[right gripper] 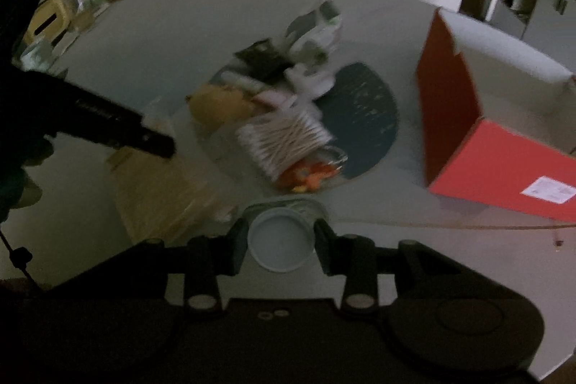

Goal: Organize objects
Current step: 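Grasp the white round lid with the right tool while the left tool holds the bread, then carry the bread and lid into the red box and open both tools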

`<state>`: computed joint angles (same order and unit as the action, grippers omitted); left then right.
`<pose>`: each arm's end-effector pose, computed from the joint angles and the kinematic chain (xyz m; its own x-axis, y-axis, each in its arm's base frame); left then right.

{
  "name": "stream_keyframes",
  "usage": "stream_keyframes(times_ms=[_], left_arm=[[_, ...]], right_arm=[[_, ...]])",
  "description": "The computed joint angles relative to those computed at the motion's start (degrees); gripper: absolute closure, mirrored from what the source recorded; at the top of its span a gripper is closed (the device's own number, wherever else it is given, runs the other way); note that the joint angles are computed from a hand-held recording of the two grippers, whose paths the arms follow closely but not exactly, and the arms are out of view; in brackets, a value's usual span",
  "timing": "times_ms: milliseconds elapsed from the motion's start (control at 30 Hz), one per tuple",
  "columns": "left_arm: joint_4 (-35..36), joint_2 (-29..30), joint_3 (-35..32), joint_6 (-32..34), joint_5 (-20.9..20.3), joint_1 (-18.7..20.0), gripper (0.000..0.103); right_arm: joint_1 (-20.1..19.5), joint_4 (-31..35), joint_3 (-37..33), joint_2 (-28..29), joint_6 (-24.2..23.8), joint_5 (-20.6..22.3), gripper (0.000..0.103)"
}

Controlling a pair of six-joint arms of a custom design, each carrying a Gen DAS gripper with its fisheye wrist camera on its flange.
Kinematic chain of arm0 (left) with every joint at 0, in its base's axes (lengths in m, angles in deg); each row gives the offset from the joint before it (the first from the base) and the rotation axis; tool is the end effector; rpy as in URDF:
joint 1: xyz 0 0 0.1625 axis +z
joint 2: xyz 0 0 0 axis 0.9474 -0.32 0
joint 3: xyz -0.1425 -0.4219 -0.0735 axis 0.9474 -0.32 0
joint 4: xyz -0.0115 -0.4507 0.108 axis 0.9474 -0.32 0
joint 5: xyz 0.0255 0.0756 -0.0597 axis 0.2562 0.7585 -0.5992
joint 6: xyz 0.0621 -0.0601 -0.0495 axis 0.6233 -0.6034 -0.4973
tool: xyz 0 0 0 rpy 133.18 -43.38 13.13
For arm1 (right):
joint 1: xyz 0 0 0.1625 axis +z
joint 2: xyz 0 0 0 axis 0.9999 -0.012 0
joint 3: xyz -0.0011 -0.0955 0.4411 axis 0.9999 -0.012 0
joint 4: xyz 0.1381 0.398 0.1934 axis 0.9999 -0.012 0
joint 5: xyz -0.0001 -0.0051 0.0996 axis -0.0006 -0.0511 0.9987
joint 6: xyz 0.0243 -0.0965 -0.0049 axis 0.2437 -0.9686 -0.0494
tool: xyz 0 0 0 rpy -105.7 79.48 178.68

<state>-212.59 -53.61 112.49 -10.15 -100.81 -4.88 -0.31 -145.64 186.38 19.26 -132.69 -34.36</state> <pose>-0.1361 -0.7615 0.0959 -0.8723 0.2109 -0.4411 0.3309 0.9189 -0.2150 0.0887 -0.6454 0.1619 -0.5703 -0.6161 0.5433 -0.7467 0.6645 -0.0302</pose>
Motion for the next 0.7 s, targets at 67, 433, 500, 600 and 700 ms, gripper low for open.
stream_keyframes(times_ms=[67,433,500,600,700], left_arm=[[-0.8,-0.4,0.1,0.9,-0.3,-0.2,0.059],[-10.2,-1.3,2.5,7.1,-0.2,-2.9,0.068],[-12.1,-1.4,2.9,7.6,0.5,-3.7,0.068],[-12.5,-1.3,2.6,6.3,1.1,-4.9,0.069],[-13.5,-0.5,1.9,5.9,2.1,-6.5,0.069]], right_arm=[[0.2,-0.7,-0.2,-0.5,0.1,0.0,0.065],[-0.1,-0.8,-3.8,-2.3,0.5,2.9,0.065],[-0.2,-0.3,-4.7,-2.3,-0.1,3.4,0.065],[-0.5,1.6,-7.3,-2.3,-1.0,4.8,0.065],[-0.9,2.9,-9.9,-2.1,-2.5,6.2,0.065]])
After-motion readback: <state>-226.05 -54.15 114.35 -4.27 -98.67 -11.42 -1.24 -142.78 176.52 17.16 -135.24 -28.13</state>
